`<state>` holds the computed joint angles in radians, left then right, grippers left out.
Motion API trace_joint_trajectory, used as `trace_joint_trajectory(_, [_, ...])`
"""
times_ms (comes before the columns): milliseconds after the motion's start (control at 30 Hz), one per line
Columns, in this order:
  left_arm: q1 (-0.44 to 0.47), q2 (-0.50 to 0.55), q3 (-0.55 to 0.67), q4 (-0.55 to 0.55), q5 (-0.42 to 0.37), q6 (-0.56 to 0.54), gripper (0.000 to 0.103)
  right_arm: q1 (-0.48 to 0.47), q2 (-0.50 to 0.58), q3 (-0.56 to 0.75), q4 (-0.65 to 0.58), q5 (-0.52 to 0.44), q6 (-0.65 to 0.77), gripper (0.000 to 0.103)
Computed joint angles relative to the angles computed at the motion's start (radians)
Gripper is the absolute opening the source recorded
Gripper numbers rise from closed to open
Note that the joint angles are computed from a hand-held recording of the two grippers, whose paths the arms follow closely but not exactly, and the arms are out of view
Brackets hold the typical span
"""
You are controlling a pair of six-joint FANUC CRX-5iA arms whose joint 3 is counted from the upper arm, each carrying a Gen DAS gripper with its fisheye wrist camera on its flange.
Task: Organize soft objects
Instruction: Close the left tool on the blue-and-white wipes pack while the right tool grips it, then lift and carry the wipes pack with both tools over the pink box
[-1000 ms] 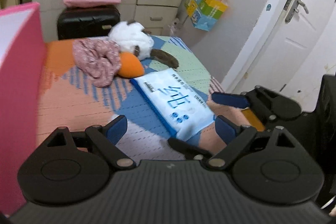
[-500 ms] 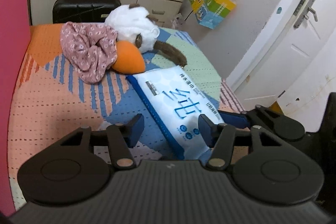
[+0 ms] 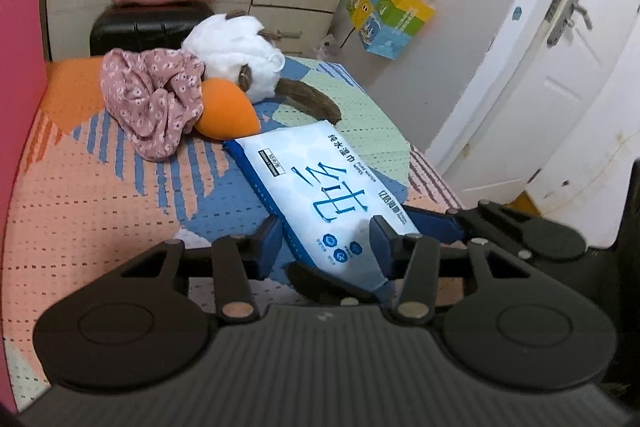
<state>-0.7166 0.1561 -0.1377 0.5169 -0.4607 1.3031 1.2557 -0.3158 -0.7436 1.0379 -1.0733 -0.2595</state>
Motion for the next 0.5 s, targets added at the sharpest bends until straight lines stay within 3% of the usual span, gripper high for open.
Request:
trace_joint_trajectory(200, [-0.001,-0.001,-0.002,0.023,-0.010,0.019,0.047,0.010,-0.004,-0.014,0.025,-0.009,-0.041,0.075])
trace_joint_trajectory(300, [-0.020,-0.007,0.031,-0.121,-0.015,0.112,0.045,0.015,-0.002,-0.017,0.035,-0.014,-0.067,0.073])
trace_joint_trajectory(500, [-0.024,-0.023,0.052,-0.180,-0.070,0.177,0.046,0.039,-0.025,-0.052,0.079,-0.008,-0.155,0.072])
